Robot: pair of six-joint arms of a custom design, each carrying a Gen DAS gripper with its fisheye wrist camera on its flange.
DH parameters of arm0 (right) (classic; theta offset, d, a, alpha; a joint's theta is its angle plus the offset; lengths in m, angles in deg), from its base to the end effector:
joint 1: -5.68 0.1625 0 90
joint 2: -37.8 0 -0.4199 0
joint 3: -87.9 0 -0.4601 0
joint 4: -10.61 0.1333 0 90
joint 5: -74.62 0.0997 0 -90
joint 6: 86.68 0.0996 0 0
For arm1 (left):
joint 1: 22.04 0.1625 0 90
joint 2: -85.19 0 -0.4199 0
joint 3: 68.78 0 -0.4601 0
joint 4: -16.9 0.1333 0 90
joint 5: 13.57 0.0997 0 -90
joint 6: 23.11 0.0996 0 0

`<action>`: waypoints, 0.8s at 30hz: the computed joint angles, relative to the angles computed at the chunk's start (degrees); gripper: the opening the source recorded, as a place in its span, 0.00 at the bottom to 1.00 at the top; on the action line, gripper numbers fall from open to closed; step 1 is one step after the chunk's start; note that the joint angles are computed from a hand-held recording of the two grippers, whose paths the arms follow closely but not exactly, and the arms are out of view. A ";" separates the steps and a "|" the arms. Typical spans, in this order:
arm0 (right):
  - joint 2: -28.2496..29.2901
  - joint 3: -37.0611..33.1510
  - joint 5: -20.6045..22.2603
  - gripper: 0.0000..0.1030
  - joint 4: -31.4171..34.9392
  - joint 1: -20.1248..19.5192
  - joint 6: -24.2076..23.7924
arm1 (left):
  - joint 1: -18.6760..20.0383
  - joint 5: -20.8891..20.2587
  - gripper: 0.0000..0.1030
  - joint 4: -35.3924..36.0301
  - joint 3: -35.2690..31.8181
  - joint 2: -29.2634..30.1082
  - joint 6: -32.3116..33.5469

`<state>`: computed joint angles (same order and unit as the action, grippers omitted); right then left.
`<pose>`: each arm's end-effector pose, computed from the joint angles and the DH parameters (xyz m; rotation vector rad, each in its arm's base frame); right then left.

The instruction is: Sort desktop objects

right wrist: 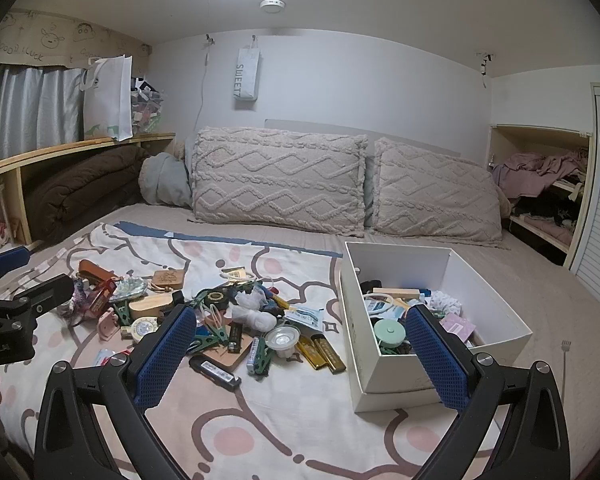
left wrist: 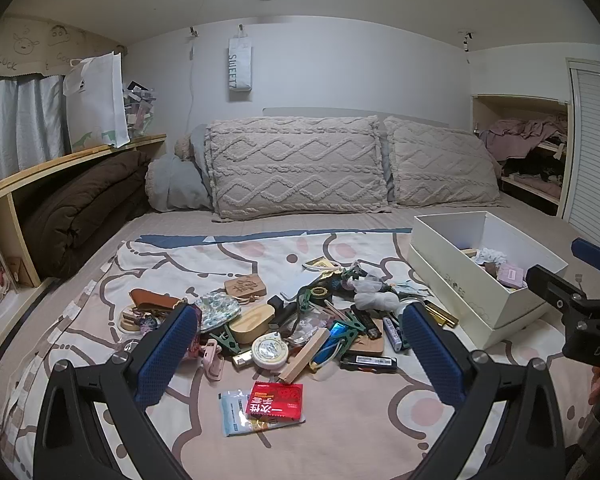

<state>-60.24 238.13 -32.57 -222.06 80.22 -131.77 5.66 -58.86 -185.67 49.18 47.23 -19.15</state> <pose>0.0154 -0.3338 0.3153 0.1870 -1.7354 1.3712 -0.3775 -0.4279 -0.0383 1.1111 2.2503 -1.1351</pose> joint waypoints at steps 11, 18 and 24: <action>0.27 -0.08 0.08 1.00 -0.24 -0.08 0.05 | -0.18 0.08 1.00 0.01 -0.04 0.13 -0.18; 0.37 0.02 0.48 1.00 -0.65 -0.30 0.13 | -0.28 0.08 1.00 0.06 -0.16 0.19 -0.22; 0.51 0.03 0.51 1.00 -1.04 -0.30 0.13 | -0.47 0.17 1.00 0.29 -0.40 0.34 -0.40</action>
<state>-59.72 238.16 -32.06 -223.11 79.92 -131.64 5.19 -58.69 -185.38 48.78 47.57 -19.55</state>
